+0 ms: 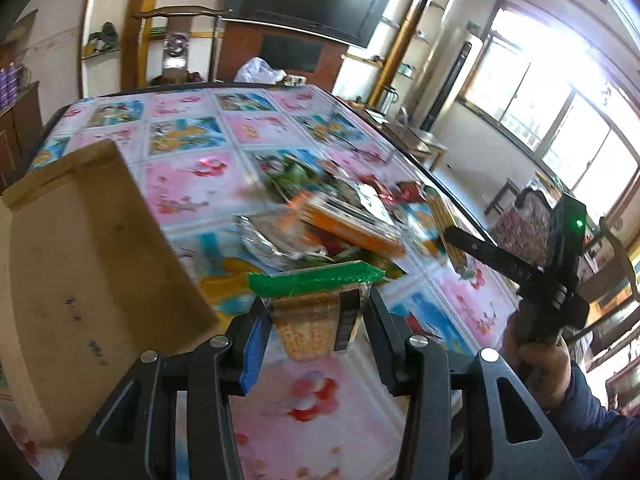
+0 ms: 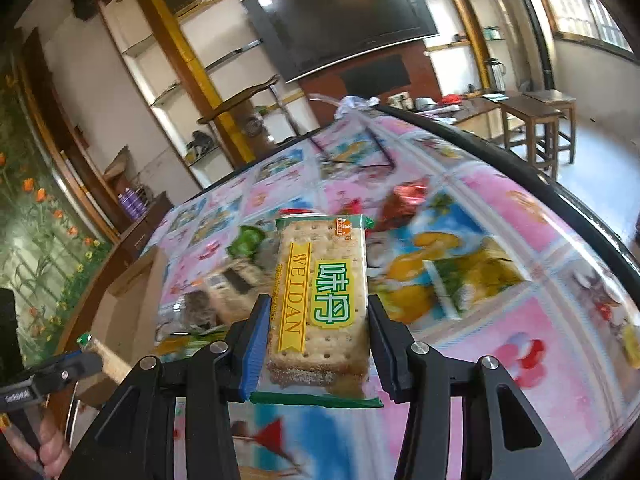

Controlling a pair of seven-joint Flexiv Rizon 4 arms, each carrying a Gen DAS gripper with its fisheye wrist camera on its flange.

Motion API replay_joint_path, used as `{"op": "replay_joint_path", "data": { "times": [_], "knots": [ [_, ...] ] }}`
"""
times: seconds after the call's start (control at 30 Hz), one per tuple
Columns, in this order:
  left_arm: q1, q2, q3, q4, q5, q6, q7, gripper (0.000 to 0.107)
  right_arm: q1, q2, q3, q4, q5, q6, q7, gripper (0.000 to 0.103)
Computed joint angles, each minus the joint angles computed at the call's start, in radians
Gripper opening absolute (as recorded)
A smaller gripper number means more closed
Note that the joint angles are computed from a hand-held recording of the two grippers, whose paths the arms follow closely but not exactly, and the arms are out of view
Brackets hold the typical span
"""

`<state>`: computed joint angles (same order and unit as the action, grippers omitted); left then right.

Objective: Organize snacks
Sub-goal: 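Lift both WEIDAN cracker packs and carry them toward the cardboard box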

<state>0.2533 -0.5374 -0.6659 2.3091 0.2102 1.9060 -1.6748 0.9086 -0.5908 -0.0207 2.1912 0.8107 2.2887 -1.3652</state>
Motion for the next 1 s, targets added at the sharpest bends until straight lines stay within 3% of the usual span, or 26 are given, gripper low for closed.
{"op": "replay_joint_path", "data": {
  "times": [0.13,0.23,0.4,0.5,0.63,0.8,0.87,1.0],
  "knots": [
    [0.062,-0.009,-0.034,0.006,0.025,0.014,0.002,0.045,0.112,0.027,-0.085,-0.046,0.084,-0.058,-0.113,0.05],
    [0.084,-0.015,-0.055,0.007,0.044,0.024,0.007,0.044,0.145,0.039,-0.106,-0.067,0.12,-0.089,-0.161,0.05],
    [0.122,-0.002,-0.077,0.026,0.073,0.059,-0.007,0.044,0.163,0.055,-0.119,-0.085,0.099,-0.151,-0.181,0.05],
    [0.166,0.025,-0.088,0.046,0.091,0.083,-0.038,0.044,0.23,0.061,-0.185,-0.098,0.084,-0.197,-0.197,0.05],
    [0.228,0.092,-0.081,0.079,0.117,0.106,-0.092,0.045,0.273,0.059,-0.228,-0.134,-0.007,-0.26,-0.184,0.05],
    [0.331,0.185,-0.087,0.097,0.131,0.069,-0.158,0.045,0.186,0.035,-0.143,-0.233,-0.196,-0.339,-0.123,0.05],
    [0.387,0.19,-0.114,0.086,0.129,0.03,-0.159,0.045,0.17,0.013,-0.131,-0.282,-0.258,-0.377,-0.099,0.05],
    [0.423,0.157,-0.112,0.049,0.065,-0.04,-0.113,0.045,0.147,-0.055,-0.128,-0.412,-0.384,-0.495,-0.048,0.051]
  ]
}}
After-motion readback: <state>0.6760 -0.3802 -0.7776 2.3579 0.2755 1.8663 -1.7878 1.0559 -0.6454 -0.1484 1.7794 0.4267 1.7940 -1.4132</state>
